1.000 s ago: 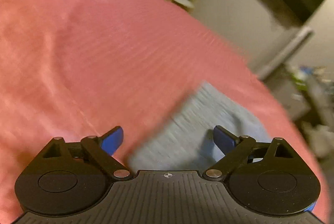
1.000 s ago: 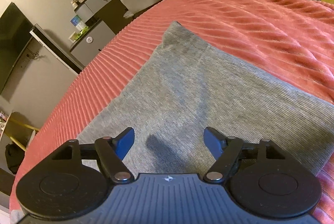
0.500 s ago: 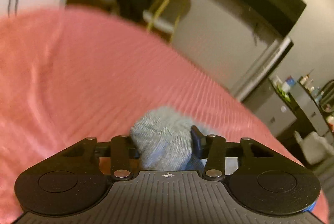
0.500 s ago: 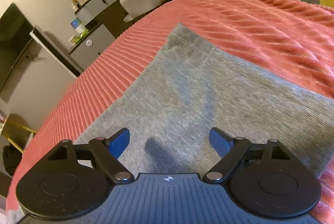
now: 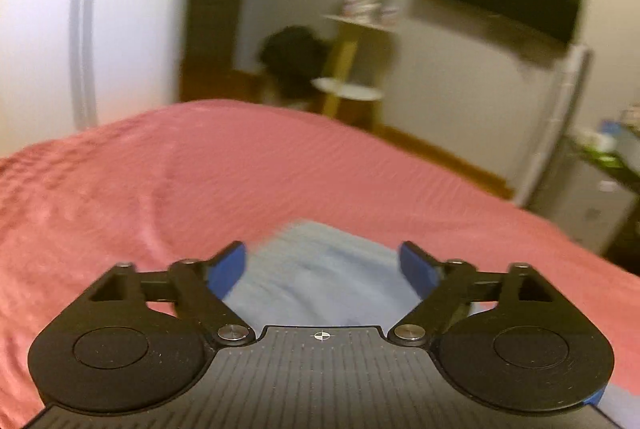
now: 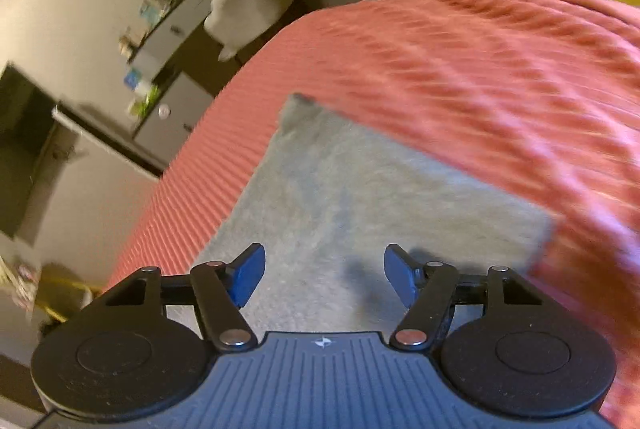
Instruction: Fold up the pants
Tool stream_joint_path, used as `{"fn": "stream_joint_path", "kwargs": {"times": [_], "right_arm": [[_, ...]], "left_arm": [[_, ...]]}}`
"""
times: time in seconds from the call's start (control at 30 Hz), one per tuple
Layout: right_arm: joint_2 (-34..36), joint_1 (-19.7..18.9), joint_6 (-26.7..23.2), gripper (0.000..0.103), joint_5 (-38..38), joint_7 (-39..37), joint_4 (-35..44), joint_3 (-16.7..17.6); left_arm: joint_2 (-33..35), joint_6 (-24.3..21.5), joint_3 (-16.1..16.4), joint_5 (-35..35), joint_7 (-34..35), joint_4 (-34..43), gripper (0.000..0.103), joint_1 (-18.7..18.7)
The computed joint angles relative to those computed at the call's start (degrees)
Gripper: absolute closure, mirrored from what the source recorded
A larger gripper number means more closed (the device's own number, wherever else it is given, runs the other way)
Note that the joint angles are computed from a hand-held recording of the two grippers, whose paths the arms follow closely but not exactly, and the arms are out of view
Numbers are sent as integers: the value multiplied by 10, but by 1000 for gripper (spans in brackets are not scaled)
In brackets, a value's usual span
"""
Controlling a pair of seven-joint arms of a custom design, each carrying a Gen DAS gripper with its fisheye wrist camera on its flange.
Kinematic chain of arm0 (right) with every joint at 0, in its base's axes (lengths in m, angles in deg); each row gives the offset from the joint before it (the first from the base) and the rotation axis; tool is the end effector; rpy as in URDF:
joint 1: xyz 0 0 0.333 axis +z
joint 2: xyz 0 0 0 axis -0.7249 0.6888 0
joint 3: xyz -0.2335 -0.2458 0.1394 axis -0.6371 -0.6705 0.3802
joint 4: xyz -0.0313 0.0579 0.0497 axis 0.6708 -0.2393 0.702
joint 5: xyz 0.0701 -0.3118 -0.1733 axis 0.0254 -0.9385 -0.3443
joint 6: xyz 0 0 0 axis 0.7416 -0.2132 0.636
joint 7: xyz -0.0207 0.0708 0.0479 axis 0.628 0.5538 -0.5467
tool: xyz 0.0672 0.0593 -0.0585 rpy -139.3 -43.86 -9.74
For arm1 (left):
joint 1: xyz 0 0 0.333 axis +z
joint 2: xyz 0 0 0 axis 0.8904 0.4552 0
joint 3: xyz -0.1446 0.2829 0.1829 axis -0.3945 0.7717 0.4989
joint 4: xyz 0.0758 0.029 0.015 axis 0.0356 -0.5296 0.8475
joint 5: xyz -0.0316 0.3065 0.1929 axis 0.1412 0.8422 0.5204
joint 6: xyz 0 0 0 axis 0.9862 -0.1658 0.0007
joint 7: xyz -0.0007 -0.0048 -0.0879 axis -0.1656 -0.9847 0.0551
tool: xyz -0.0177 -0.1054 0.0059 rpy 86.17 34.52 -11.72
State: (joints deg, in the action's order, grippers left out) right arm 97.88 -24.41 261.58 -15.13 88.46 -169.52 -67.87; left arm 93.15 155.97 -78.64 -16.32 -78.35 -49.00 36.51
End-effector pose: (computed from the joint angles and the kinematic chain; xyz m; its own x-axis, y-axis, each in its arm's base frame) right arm 0.6750 0.1196 0.4033 -0.4537 -0.6346 -0.6257 -0.4185 0.7716 -0.4791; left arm 0.6783 -0.2983 0.4609 0.7073 -0.6800 0.1932 -0.2524 -0.4982 -0.8295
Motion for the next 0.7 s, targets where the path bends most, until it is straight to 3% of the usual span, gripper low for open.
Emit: {"fn": "stream_joint_path", "kwargs": {"times": [0.07,0.1,0.17,0.3,0.37,0.5,0.6,0.67,0.7], "right_arm": [[-19,18,38,40,14,8,-50,-26],[-28,31,53,48,26,4,-76,-41],[-40,41,63,53,44,-11,-109,-52],[-48,19,75,59,74,-24,-149,-29],[-39,-24,98,61,71,-27,-152,9],[-14,-60,136,62,95,-38,-137,41],[3,-106,124,63,83,-29,-104,85],[6,-102,102,73,84,-32,-87,82],[4,-82,96,81,81,-36,-85,60]], "left_arm": [[9,65,-14,10,-8,0,11,0],[22,92,-22,-2,2,11,11,3],[61,123,-36,-44,35,48,14,3],[146,102,-54,-133,123,156,19,-15],[174,57,-41,-156,177,212,19,-34],[155,96,-3,-158,141,175,16,-48],[128,123,8,-172,76,121,16,-49],[136,120,9,-178,65,131,16,-44],[135,120,10,-178,64,130,16,-45]]}}
